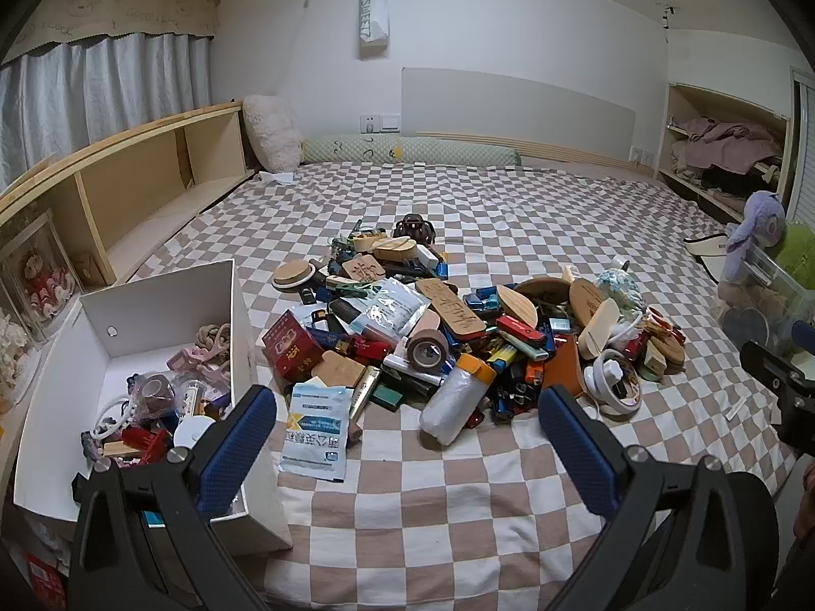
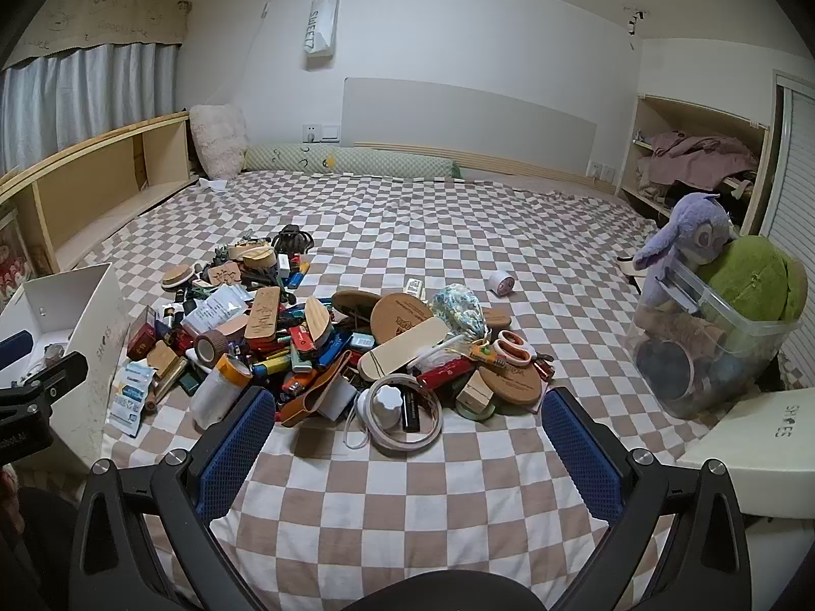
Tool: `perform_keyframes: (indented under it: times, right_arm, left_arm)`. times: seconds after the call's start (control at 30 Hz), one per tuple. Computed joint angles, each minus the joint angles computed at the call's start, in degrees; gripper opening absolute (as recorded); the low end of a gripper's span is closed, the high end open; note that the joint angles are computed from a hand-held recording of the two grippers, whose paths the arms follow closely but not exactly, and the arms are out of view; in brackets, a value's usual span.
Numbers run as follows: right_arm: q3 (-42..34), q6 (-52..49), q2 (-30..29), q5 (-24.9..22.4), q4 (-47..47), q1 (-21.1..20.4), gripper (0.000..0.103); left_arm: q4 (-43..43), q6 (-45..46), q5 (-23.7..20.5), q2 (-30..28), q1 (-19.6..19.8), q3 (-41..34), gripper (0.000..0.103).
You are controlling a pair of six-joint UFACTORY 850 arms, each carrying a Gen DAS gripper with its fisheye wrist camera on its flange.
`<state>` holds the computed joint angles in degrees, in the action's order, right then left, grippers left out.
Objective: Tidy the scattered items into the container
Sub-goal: 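Move both tools toward the pile of scattered items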
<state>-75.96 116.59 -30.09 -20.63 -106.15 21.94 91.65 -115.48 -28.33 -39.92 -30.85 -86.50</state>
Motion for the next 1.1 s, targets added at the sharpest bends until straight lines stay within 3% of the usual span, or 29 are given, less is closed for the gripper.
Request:
perform_keyframes:
  times: [0.6,1.1]
  right_arm:
    - [-0.41,-0.55,-0.58,-0.4,0.6,-0.01,0.103]
    - [-4.63,-8.54,-4.21,3.13,7.0,-1.42,0.103]
  left_arm:
    - [-1.4,0.7,1.54,-1.19,0.43,-1.32,0.103]
    - [-1.4,2.63,3.87,-5.18,0.92,-4.38,0.103]
